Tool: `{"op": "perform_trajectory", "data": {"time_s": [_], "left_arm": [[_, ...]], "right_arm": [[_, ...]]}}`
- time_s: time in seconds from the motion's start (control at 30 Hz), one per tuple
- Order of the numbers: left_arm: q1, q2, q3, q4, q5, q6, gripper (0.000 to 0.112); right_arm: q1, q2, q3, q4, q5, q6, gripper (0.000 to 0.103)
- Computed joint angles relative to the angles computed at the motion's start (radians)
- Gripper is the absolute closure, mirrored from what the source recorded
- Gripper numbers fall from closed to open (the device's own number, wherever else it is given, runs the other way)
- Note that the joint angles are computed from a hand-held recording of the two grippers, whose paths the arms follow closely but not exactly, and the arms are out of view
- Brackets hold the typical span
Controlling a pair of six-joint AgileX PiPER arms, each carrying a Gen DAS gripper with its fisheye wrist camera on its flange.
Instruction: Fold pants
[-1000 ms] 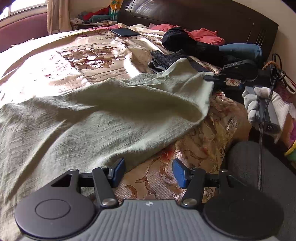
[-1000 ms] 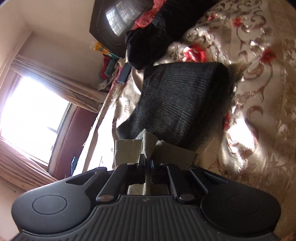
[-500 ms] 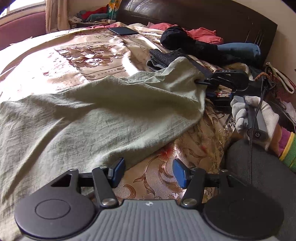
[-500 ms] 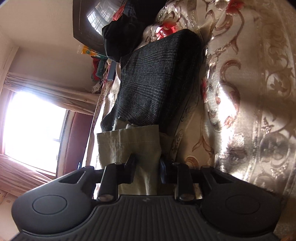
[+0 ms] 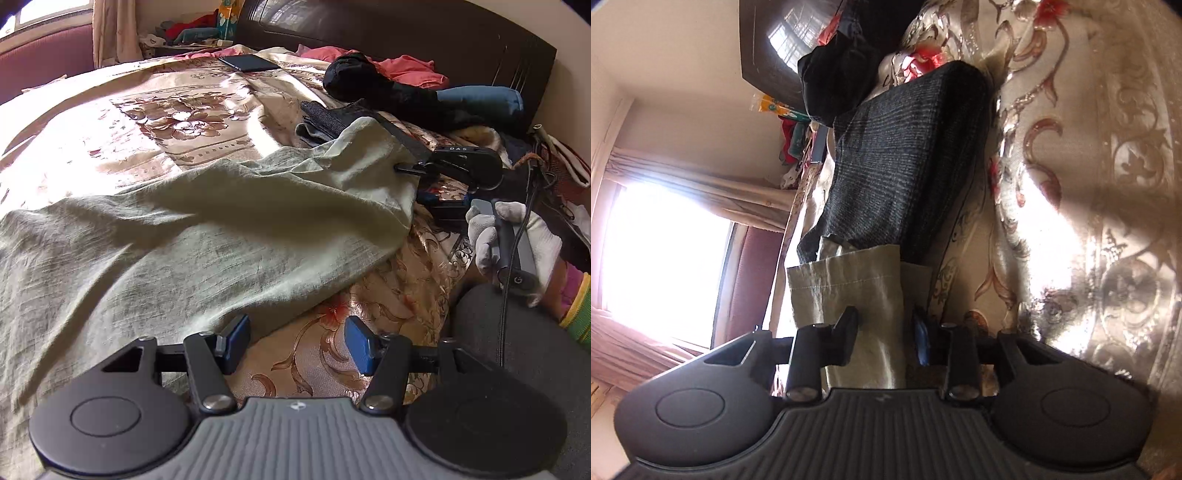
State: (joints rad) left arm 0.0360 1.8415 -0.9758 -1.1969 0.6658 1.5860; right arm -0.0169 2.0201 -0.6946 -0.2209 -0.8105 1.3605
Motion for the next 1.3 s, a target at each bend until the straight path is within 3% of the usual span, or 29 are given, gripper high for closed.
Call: {"op": "perform_trajectory", "data": {"time_s": [0.1,0.27,0.4,0.6,0.7,0.83,1.0,1.1,1.13,1.17,1.2,1.3], "left_arm": [[-0.009,-0.001,-0.003,-0.011,-0.004,-0.008,0.044],[-0.03,0.006,-0.02,0.004,-0.017,-0.034,0.044],[-0.036,-0.012,-0.017,0.004,-0.017,-0.029,0.044],[-0.044,-0.001,-0.033,0.045,-0.034,-0.076,0.044],[-0.053,-0.006,-0.036,0.07,-0.042,-0.096,0.044],[-0.069,0.011,-0.062,0.102,-0.038,-0.122,0.044],[-0.11,0.034,-0.096,0.131,-0.044,-0.165,0.044],[-0.13,0.039,-0.111,0.133,-0.042,-0.179,0.044],[-0.137,0.039,-0.114,0.136,-0.043,-0.181,0.044],[-0.143,0.039,-0.116,0.137,-0.044,-0.182,0.044],[-0.147,0.038,-0.117,0.138,-0.042,-0.182,0.044],[-0.155,0.034,-0.116,0.147,-0.041,-0.182,0.044]], "right_arm": [[-0.019,0.06,-0.082,-0.059,0.002,0.036,0.072],[-0.087,0.107,-0.088,-0.197,-0.114,0.158,0.075],[-0.061,0.038,-0.023,-0.095,-0.06,0.06,0.073],[-0.053,0.03,-0.035,-0.111,-0.024,0.044,0.068],[-0.086,0.022,-0.01,-0.168,-0.057,0.05,0.07],[-0.088,0.005,0.015,-0.083,-0.066,-0.082,0.068],[-0.125,0.112,-0.135,-0.256,-0.055,-0.004,0.068],[-0.164,0.139,-0.149,-0.347,-0.121,0.077,0.068],[-0.187,0.145,-0.136,-0.388,-0.174,0.131,0.075],[-0.201,0.153,-0.119,-0.406,-0.236,0.163,0.088],[-0.202,0.153,-0.089,-0.392,-0.298,0.164,0.092],[-0.179,0.055,0.029,-0.3,-0.335,0.054,0.093]]}}
